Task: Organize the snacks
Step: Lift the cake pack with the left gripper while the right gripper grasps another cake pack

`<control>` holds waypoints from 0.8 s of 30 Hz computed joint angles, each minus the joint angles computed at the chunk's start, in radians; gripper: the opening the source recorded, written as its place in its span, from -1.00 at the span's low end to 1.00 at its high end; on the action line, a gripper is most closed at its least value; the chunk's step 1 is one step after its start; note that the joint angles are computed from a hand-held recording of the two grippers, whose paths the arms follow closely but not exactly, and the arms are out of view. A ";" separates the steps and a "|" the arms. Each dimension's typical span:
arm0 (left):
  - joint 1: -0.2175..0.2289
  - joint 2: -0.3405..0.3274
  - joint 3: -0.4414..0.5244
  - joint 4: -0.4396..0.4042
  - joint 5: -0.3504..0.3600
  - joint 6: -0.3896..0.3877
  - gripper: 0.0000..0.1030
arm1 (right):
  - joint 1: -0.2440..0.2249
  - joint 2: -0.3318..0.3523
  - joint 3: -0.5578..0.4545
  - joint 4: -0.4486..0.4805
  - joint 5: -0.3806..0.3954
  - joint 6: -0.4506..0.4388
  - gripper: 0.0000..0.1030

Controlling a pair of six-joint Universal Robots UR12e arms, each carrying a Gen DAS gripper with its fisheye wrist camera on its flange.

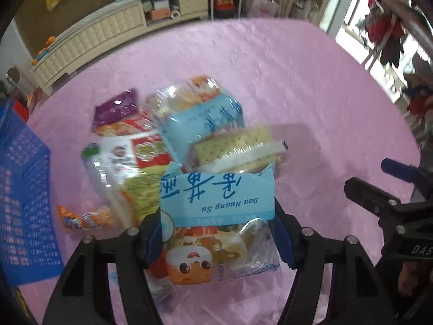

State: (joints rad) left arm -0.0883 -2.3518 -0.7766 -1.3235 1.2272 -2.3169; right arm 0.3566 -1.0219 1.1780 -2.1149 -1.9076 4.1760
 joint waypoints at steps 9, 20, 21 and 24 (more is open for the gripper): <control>0.043 0.014 0.005 0.154 -0.079 -0.099 0.26 | 0.012 0.071 -0.153 -0.004 -0.041 -0.176 1.00; 0.054 -0.071 0.143 0.193 -0.040 -0.213 0.26 | -0.022 0.185 -0.318 0.010 0.052 -0.291 1.00; 0.053 -0.083 0.161 0.189 -0.036 -0.218 0.26 | -0.027 0.200 -0.337 0.019 0.056 -0.299 1.00; 0.047 -0.114 0.198 0.190 -0.017 -0.233 0.26 | -0.037 0.231 -0.372 0.021 0.088 -0.309 1.00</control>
State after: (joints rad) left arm -0.0417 -2.4654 -0.5788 -1.1330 1.2104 -2.5494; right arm 0.3201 -0.7906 0.8057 -2.0938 -1.8199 3.8669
